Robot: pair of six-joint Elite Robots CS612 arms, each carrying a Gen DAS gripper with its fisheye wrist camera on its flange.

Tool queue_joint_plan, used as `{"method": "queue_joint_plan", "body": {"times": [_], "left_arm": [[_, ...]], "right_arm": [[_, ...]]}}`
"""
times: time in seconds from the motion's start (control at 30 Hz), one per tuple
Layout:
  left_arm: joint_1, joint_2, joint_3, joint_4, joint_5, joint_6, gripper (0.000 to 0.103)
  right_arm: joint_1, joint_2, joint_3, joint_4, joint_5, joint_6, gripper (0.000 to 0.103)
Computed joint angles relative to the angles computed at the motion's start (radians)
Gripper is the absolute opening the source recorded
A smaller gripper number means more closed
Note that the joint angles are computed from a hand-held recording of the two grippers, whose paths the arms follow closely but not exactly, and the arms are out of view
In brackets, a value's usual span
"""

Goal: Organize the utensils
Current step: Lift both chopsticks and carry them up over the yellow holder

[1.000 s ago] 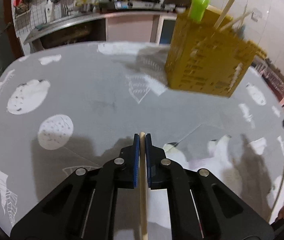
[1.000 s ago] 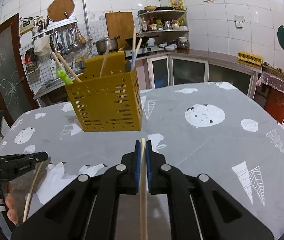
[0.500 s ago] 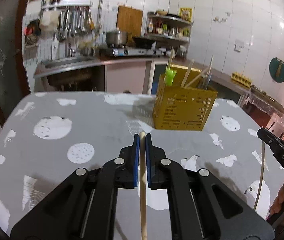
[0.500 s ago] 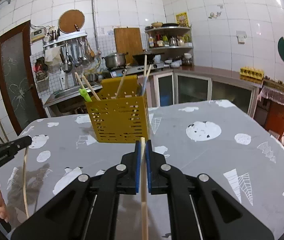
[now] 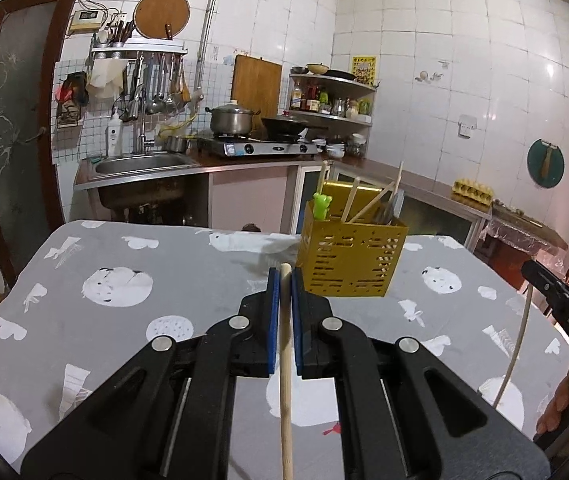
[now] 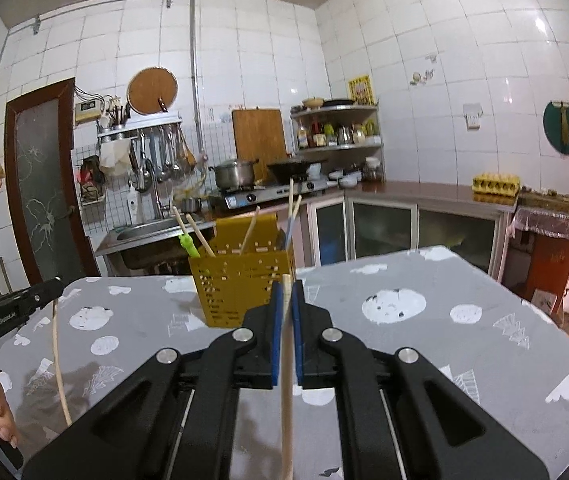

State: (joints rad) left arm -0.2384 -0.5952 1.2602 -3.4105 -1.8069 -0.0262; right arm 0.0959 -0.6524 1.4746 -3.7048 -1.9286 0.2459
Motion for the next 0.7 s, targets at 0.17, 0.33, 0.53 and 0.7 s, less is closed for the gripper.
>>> {"method": "queue_joint_plan", "body": {"times": [0.17, 0.33, 0.53, 0.7], "left_arm": [[-0.004, 0.002, -0.012, -0.022, -0.005, -0.008, 0.005], [-0.009, 0.01, -0.043, -0.03, -0.021, -0.018, 0.005], [-0.018, 0.023, -0.105, -0.031, -0.044, -0.048, 0.005], [-0.028, 0.043, -0.191, -0.035, -0.056, -0.059, 0.005]], "right_arm": [[-0.004, 0.002, -0.009, -0.024, 0.008, -0.012, 0.005], [-0.01, 0.005, -0.028, -0.032, 0.01, -0.021, 0.005], [-0.022, 0.011, -0.068, -0.038, 0.02, -0.031, 0.005], [-0.03, 0.017, -0.126, -0.032, 0.024, -0.06, 0.005]]}}
